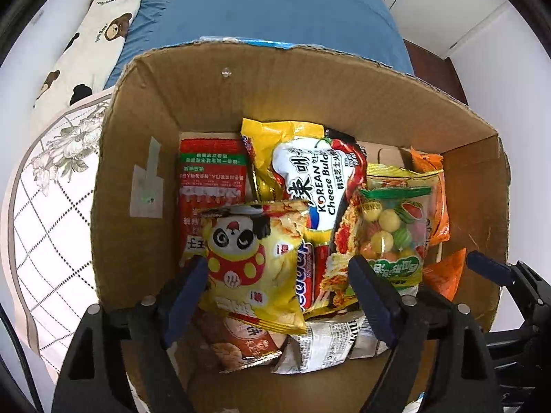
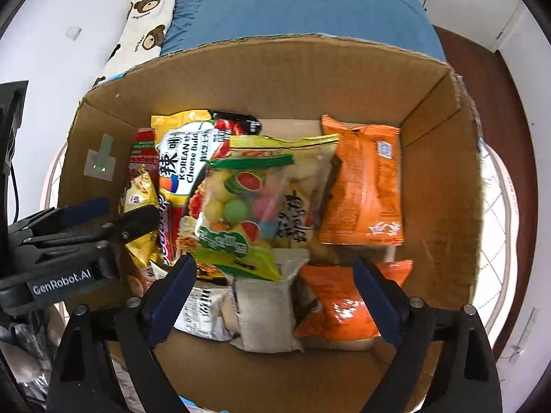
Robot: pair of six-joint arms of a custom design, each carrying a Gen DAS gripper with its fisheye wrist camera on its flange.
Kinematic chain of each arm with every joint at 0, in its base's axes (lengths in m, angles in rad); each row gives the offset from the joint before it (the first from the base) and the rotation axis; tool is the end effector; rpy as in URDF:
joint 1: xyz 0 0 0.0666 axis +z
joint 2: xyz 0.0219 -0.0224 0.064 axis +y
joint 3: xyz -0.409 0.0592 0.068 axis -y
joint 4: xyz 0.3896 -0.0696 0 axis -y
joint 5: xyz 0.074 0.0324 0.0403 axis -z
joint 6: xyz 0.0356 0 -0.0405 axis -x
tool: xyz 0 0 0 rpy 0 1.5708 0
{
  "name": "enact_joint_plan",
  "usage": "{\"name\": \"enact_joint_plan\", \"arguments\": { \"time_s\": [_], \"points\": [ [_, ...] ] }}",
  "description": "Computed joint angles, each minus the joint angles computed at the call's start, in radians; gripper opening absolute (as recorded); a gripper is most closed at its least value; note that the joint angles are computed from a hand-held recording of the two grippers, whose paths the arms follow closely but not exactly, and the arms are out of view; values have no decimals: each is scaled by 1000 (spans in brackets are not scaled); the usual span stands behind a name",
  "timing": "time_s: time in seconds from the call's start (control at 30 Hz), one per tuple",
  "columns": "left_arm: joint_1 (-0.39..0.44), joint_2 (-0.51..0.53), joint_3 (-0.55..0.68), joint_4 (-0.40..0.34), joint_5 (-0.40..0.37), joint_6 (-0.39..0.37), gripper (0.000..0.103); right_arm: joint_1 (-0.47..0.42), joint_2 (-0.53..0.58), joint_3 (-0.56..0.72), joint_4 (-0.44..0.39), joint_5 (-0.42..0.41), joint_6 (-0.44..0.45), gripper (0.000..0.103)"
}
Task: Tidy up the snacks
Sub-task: 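Carry both bags into the box and open both tools, then withdraw both tools from the box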
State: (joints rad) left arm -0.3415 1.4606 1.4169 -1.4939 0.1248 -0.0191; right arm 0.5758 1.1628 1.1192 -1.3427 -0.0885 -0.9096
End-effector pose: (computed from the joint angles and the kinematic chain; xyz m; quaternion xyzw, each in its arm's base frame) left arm 0.4103 -0.1510 0.4183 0.1800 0.9816 -0.0642 0.0063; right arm 0.2763 0.1826 0.4084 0.1612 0.9816 0.0947 0.0380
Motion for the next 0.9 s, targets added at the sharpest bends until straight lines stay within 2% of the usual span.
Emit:
{"name": "enact_joint_plan", "arguments": {
  "time_s": [0.17, 0.47, 0.73, 0.9],
  "points": [
    [-4, -38, -20, 24, -21, -3, 83, 39, -33, 1, -41, 63, -33, 95],
    [-50, -203, -80, 77, -70, 11, 83, 133, -108, 15, -87, 188, -139, 95],
    [-78, -319, -76, 102, -97, 30, 83, 279, -149, 85, -173, 344, -281, 95],
    [-89, -393, -75, 103, -102, 44, 83, 404, -152, 163, -258, 457, -386, 95]
  ]
}}
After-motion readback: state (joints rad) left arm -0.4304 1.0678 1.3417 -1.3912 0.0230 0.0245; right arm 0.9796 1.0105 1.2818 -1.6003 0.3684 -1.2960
